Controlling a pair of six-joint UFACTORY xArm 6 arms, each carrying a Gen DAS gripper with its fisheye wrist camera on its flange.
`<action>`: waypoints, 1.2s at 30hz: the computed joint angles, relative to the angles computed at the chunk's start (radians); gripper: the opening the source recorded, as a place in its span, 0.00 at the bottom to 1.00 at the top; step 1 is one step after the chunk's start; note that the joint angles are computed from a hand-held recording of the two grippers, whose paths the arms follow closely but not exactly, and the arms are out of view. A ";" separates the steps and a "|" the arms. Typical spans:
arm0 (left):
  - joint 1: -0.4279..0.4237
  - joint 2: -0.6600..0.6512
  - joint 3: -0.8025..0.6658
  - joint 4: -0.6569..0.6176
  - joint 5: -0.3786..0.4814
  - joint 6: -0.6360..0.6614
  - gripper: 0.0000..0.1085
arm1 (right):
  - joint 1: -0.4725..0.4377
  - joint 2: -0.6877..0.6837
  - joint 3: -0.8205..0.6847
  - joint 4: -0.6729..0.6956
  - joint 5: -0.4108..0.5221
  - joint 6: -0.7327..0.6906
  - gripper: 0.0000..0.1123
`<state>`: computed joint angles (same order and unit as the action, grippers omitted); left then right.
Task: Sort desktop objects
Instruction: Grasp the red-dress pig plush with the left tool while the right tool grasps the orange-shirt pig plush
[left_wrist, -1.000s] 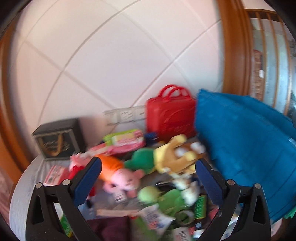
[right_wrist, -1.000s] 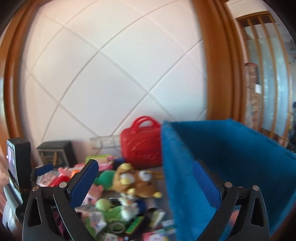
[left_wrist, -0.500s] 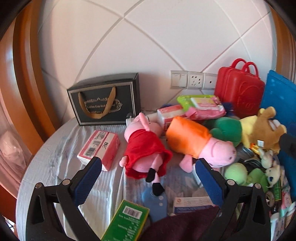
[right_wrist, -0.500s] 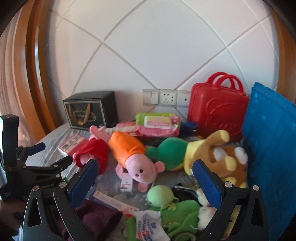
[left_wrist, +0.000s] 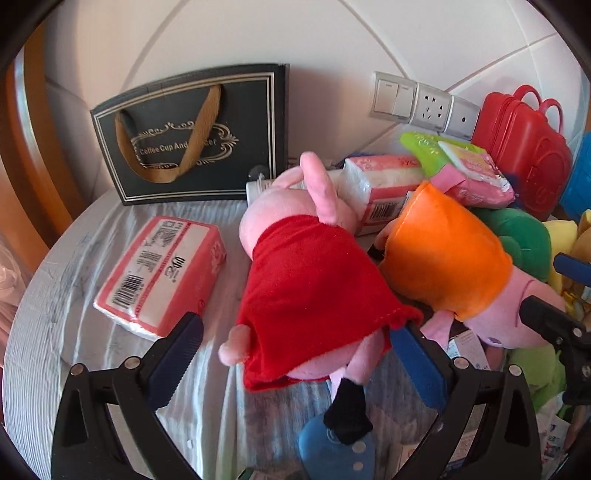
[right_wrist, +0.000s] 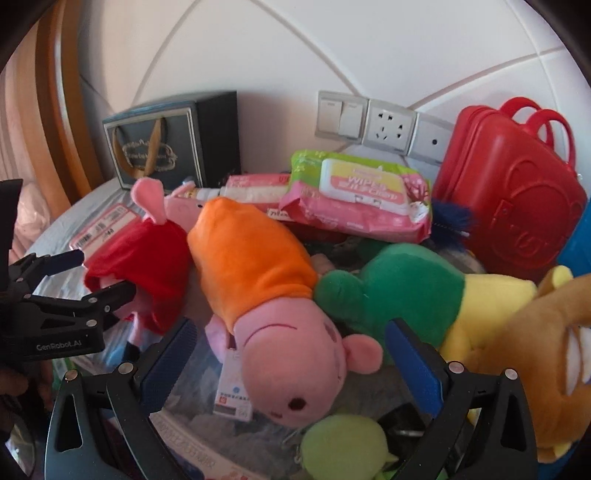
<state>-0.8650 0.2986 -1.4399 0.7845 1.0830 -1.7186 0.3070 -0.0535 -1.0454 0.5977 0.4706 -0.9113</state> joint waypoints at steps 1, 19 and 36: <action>0.008 0.005 0.004 -0.006 -0.028 -0.001 0.94 | 0.001 0.017 -0.011 -0.011 0.000 0.013 0.92; 0.114 0.218 -0.225 -0.316 -0.037 0.236 0.94 | 0.052 0.197 -0.128 -0.262 0.002 0.201 0.92; 0.103 0.148 -0.115 -0.291 -0.159 0.157 0.69 | 0.025 0.195 -0.162 -0.186 0.120 0.205 0.57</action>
